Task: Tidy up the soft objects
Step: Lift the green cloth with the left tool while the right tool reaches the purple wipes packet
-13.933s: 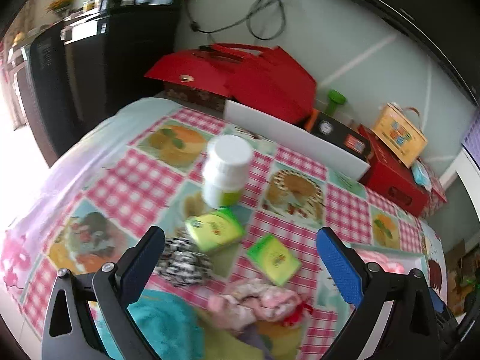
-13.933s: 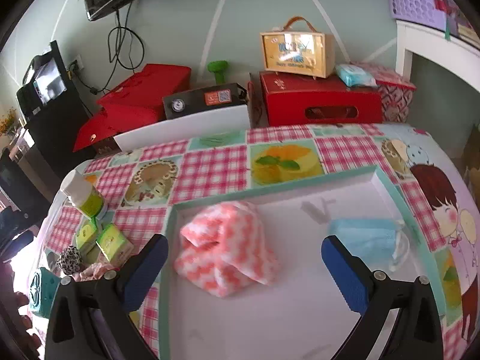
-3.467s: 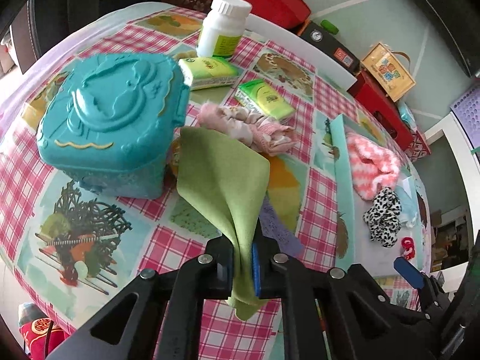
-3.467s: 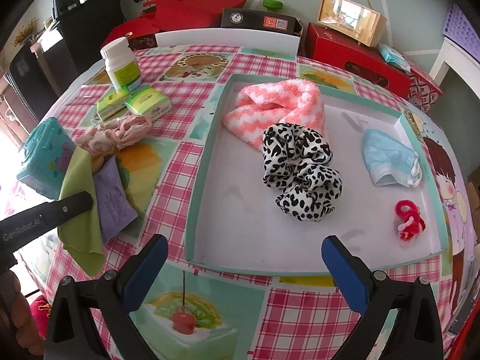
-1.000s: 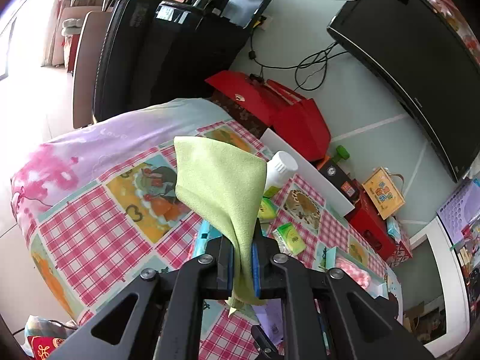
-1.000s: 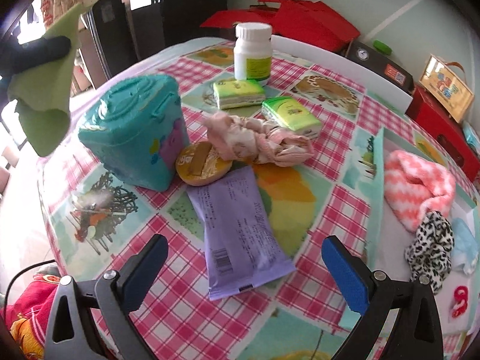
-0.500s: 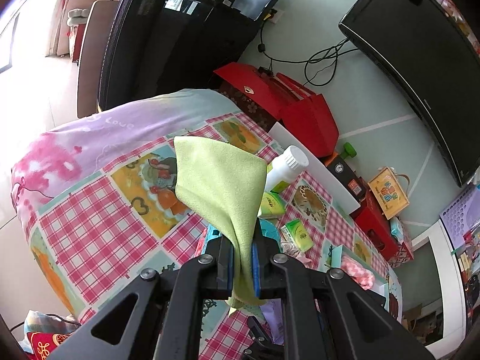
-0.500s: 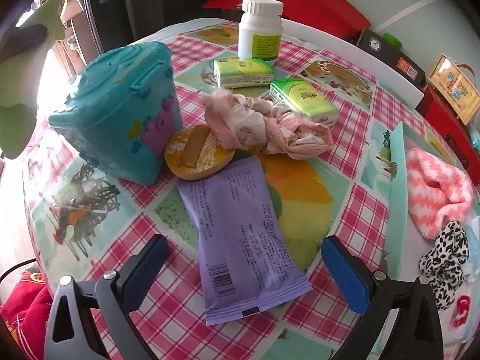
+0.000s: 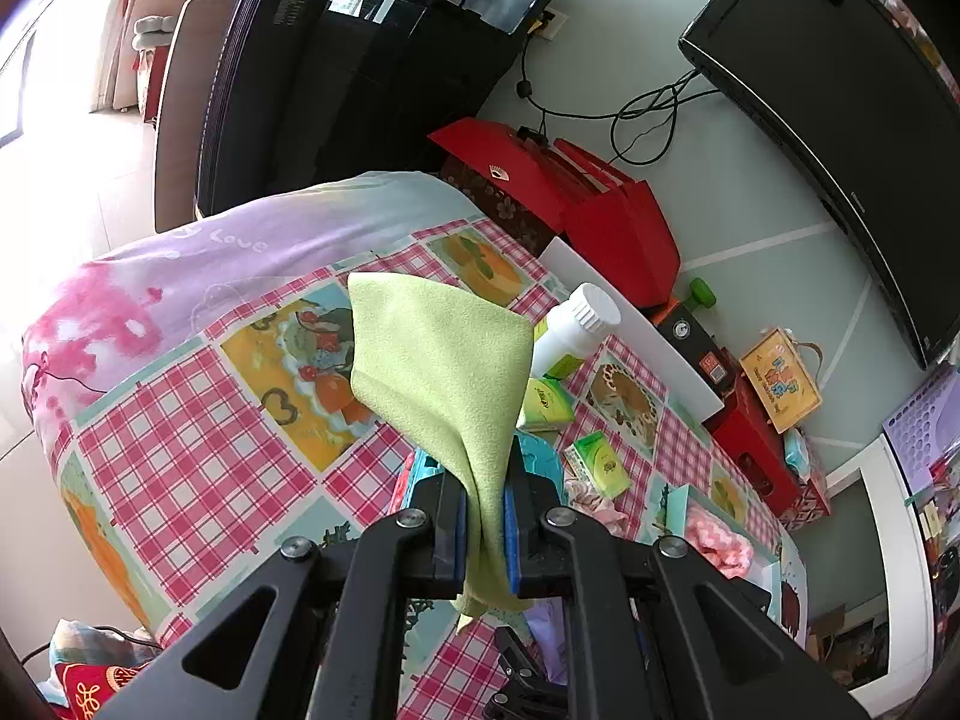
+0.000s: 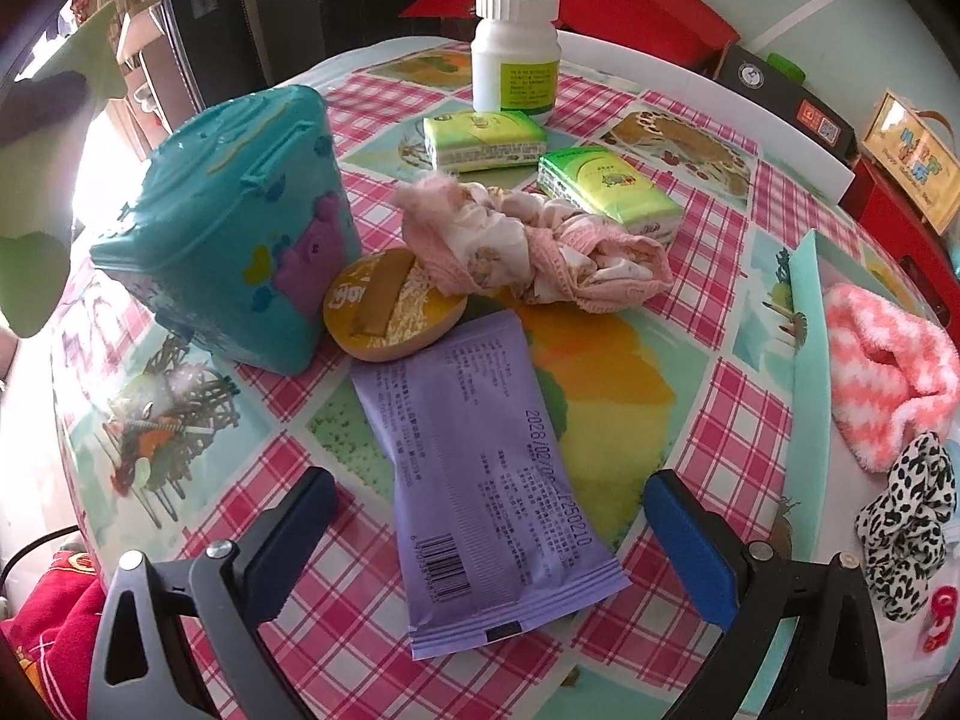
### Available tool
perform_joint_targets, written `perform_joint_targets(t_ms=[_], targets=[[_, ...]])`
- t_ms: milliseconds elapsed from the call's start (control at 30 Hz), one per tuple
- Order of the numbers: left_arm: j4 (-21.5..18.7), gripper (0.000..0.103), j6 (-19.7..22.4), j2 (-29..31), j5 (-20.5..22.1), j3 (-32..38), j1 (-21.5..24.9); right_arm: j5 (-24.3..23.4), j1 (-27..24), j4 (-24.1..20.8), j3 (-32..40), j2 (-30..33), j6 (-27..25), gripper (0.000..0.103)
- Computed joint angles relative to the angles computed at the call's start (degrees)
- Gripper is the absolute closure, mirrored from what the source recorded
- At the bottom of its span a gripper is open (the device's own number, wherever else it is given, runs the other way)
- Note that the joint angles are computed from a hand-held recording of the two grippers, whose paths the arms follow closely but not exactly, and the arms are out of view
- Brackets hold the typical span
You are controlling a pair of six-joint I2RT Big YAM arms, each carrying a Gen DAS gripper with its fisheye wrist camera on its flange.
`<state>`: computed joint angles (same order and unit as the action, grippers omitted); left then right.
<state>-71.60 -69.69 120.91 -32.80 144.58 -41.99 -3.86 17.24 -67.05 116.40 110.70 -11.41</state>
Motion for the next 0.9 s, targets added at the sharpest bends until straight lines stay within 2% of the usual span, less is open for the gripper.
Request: perform_joint_targets(t_ms=[100,467,700,900], targets=[[0.41,0.094,0.09,-0.37,0.22,-0.78,0.05,0.23,0.12,1.62,-1.7,-0.94,0.53,0.0],[0.62,0.094,0.81,-0.15,1.23,-0.66,0.25,0.61,0.24,1.9,-1.97,-1.15,0.92,0.0],[0.78,0.094,0.99,-0.18,1.41,-0.75,0.29,0.44,0.18,1.57,-1.8,-1.11,0.98,0.0],[0.58,0.094,1.14,-0.04,1.58,-0.46,0.29,0.38,0.15,-0.55,-0.73,-0.64,0.66,0.0]])
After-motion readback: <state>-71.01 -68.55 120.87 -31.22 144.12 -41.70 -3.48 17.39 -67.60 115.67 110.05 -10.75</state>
